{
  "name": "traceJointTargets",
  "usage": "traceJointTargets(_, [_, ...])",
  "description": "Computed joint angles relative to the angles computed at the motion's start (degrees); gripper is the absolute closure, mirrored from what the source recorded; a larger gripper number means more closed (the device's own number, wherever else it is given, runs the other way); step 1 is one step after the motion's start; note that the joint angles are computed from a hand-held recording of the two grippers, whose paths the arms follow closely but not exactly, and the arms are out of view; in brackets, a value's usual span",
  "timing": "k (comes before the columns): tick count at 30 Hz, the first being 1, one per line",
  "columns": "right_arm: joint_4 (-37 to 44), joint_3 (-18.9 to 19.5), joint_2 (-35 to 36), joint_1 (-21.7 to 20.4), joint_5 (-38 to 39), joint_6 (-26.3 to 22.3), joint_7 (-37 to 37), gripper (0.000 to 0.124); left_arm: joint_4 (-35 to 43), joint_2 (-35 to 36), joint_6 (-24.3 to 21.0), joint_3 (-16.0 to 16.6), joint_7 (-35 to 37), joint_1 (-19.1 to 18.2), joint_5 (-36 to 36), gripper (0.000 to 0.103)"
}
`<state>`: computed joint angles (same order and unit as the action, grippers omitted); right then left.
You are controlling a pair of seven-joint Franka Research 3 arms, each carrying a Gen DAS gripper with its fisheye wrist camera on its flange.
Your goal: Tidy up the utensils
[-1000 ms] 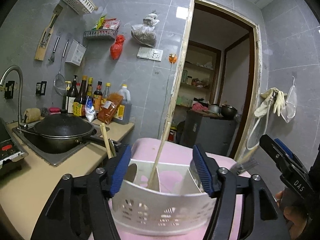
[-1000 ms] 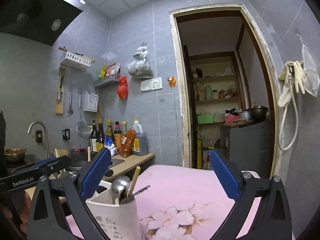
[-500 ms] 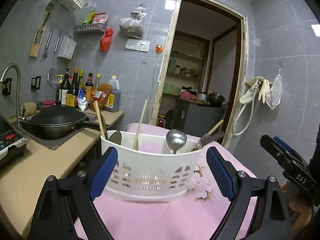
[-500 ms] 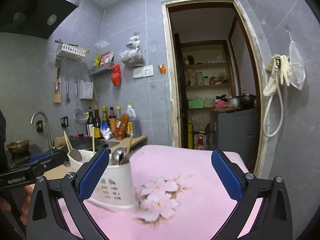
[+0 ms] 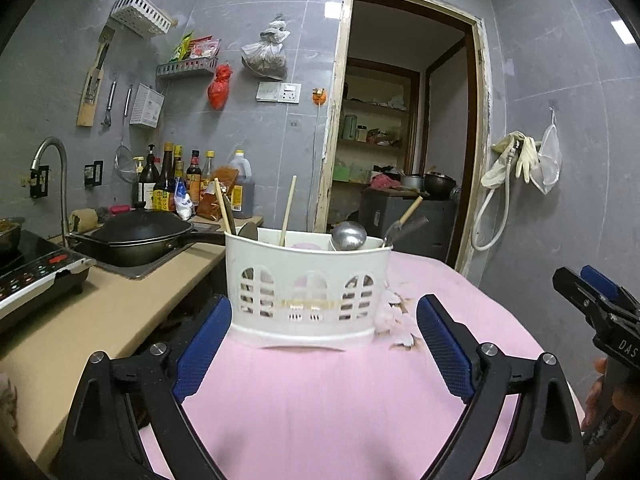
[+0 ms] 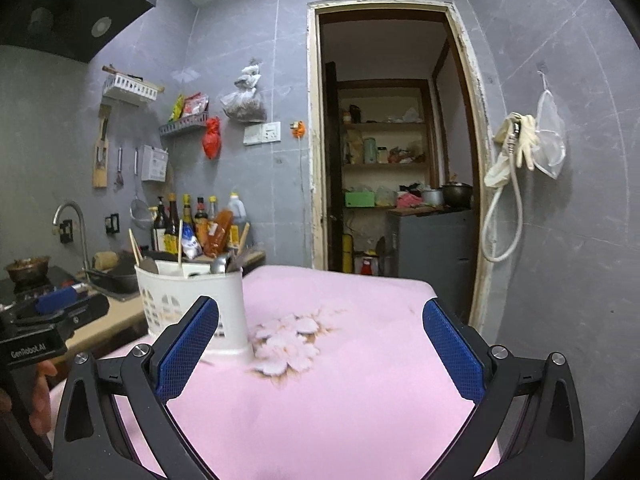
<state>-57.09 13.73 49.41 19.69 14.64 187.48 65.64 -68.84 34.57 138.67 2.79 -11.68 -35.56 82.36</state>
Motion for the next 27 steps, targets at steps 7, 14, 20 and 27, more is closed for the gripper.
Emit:
traceJointTargets(7, [-13.11,-2.40,-6.89,0.24,0.86,5.98,1.70,0.021,-2.20,-0.69,-2.09,-0.50,-0.71,-1.29,1.21,0.012])
traceJointTargets(14, [-18.67,-5.65,-9.94,1.86,2.02,9.07,3.91,0.021,-3.05,-1.06,-3.83,-1.24,-2.00,-1.82,1.91,0.012])
traceJointTargets(20, [-19.53,-6.48,-10.42,2.05,2.21,9.26,5.09,0.021,-3.07,-0.95,-4.83,-1.59,-1.52,-1.98,1.71,0.012])
traceJointTargets(27, [-19.51,-7.04,-10.43,2.27,2.31,8.98,5.95,0.021,-3.40,-0.99,-4.65,-1.61,-1.37,-1.95,1.97,0.012])
